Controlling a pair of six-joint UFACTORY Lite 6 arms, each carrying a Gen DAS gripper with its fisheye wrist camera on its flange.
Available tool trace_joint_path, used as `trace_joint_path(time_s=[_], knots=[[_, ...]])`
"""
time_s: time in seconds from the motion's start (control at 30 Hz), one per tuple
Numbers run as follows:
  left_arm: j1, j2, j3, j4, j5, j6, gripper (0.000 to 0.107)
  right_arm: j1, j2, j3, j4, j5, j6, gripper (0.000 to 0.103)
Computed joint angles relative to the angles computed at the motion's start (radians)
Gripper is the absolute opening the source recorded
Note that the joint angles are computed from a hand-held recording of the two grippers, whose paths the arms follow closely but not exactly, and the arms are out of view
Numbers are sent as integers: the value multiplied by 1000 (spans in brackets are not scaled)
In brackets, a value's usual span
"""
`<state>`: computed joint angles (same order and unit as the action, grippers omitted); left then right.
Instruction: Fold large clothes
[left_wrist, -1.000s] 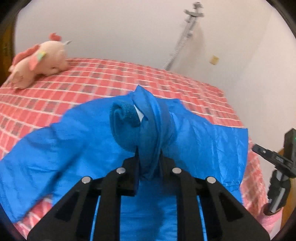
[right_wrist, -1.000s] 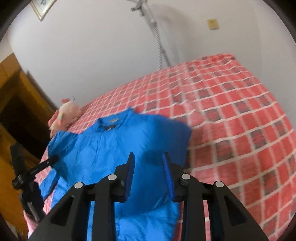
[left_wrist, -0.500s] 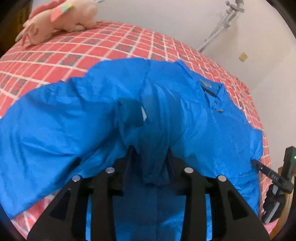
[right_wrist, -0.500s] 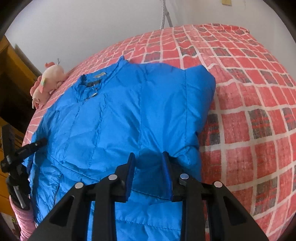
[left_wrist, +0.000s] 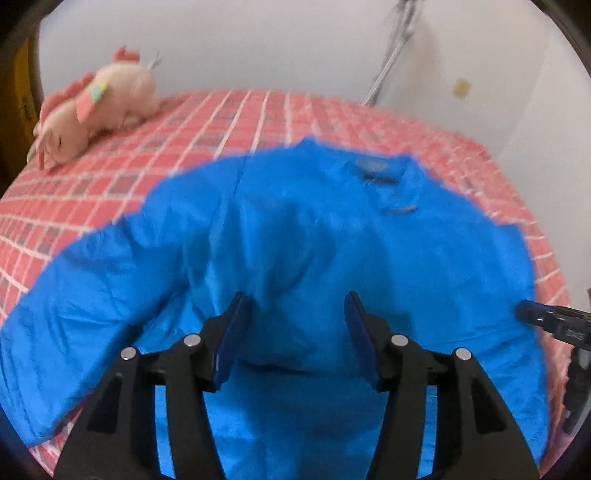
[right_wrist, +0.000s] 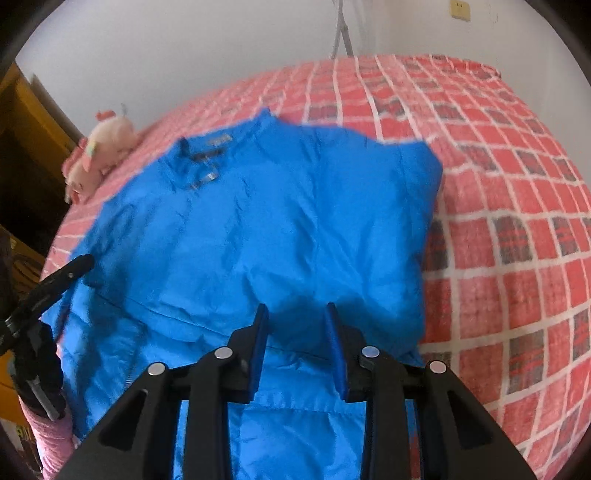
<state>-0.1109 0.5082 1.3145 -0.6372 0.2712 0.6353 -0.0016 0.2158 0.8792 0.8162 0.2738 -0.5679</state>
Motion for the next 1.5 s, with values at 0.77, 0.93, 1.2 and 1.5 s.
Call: trace_joint_path(time_s=[0.77,0.93,1.2,1.5], knots=[[546,-455,-308,-62,190,300,84,20,-167,-79,-11,50,9,53],[960,-406,-249,18,220,389,86,46,-142,-63,-55,45,68,54],[1292,77,294,139,403,256,89,62,-136,-59,-48,42,67,54],[1300,340,546,96,545,191,90,48,-133,-62,-28,39,44,54]])
